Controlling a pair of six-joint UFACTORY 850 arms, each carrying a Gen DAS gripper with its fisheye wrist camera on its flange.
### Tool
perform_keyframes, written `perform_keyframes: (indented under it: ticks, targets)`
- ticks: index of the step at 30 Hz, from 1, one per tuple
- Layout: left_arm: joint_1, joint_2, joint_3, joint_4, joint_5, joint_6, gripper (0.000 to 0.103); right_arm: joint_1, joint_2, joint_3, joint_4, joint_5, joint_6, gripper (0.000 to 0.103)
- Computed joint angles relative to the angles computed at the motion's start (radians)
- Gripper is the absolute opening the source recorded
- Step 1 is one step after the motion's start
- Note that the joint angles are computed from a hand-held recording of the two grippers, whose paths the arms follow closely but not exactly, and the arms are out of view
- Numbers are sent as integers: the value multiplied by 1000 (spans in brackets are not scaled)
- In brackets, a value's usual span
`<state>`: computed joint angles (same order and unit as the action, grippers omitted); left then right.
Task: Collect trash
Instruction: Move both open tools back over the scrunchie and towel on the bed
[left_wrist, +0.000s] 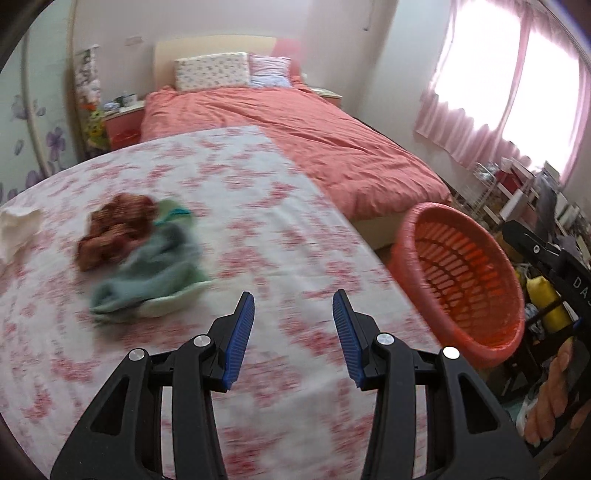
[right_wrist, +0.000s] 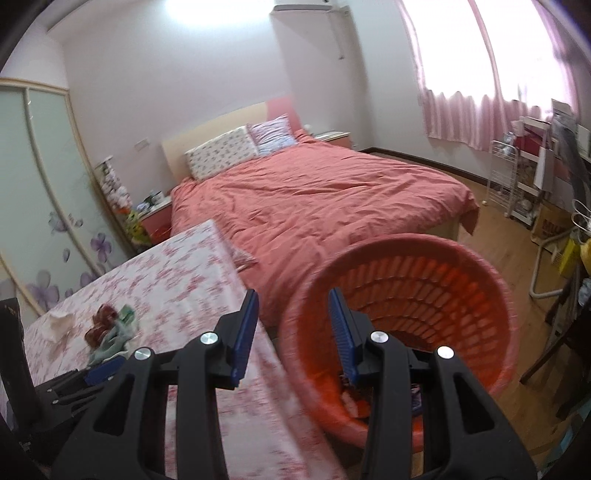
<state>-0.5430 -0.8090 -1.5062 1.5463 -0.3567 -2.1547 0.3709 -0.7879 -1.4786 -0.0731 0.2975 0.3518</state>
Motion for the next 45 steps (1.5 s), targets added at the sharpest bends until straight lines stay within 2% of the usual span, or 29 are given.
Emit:
perform_keyframes:
  ticks: [6,10,19,24,27,31,34,36,39,43,45]
  targets:
    - [41,76,142,84,-60,-140,45,58,-20,-39,-72,-37,21,40]
    - [79,102,196,100,-68,-195,45,90,-36,-62,-76,-61,-4,40]
    - [141,92,198,196,22,-307,44,120,-76,-113,-127,-115,22,40]
    - [146,63,162,150,66,-238,44,125,-94,-134,-177,-140,62,40]
    - [143,72,176,174,58,-261,44,126,-98,-139,-219,-148,99,40]
    - [141,109,223,183,-3,-278,45,129,-101,-143,-265,-150,140,40]
    - [151,161,288,166,-92,-295,45,134,-103,-147,-306,-150,178,40]
    - [169,194,330,150,-143,-324,55,138,-107,-154,-353,-152,225,40]
    - [205,239,392,136,-204,-377,56,148,-115,-172,-444,-152,313,40]
    - [251,266,433,96,-258,-381,56,167,-134,-210,-596,-159,457,40]
    - [278,268,440,95,-257,-381,57,180,-148,-238,-693,-163,548,40]
